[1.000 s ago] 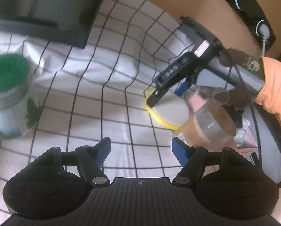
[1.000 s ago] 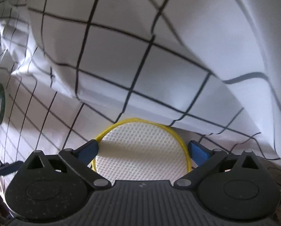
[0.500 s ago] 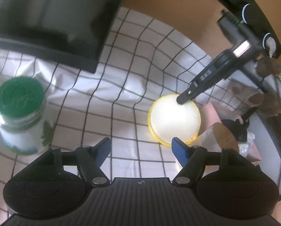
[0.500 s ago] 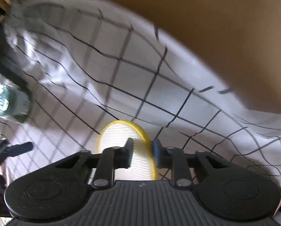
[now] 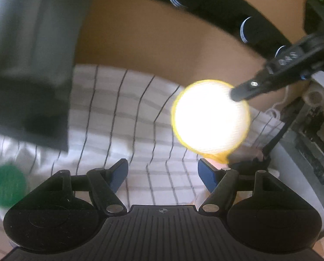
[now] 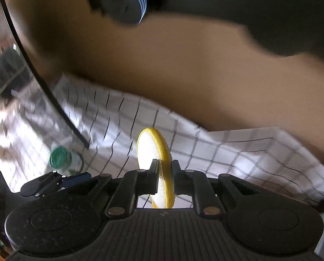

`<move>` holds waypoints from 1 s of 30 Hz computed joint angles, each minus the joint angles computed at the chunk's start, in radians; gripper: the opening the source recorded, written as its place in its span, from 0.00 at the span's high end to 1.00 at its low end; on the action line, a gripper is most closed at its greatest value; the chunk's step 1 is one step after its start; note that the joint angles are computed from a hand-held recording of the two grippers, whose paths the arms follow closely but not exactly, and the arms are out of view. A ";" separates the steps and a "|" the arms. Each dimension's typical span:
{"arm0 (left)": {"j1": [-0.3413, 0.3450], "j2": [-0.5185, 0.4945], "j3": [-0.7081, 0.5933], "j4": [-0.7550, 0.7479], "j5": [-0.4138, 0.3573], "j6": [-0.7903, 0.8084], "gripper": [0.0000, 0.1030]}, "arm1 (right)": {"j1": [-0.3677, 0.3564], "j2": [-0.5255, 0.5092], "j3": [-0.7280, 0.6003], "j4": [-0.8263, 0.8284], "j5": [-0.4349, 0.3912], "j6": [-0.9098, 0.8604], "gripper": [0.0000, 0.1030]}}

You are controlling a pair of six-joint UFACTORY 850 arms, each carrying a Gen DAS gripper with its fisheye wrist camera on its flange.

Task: Organize soft objects
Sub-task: 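Carry the sponge pad into the pink box and open the right tool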

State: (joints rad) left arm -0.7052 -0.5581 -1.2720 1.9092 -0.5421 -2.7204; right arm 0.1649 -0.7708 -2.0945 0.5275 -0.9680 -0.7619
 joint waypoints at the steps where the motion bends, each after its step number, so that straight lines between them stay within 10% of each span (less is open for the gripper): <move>1: -0.002 -0.003 -0.017 -0.010 -0.009 0.023 0.26 | -0.012 0.033 0.040 0.020 0.030 -0.009 0.89; 10: -0.045 -0.081 -0.181 0.148 0.020 -0.009 0.26 | -0.155 0.270 0.401 0.214 0.323 -0.139 0.88; 20: -0.117 -0.145 -0.231 0.195 0.139 -0.069 0.26 | -0.246 0.119 0.493 0.448 0.362 -0.067 0.88; 24: -0.144 -0.114 -0.174 0.139 0.136 -0.019 0.26 | -0.224 0.117 0.547 0.384 0.510 -0.060 0.88; 30: -0.164 -0.080 -0.111 -0.109 0.041 0.211 0.26 | -0.202 0.184 0.668 0.468 0.728 -0.219 0.56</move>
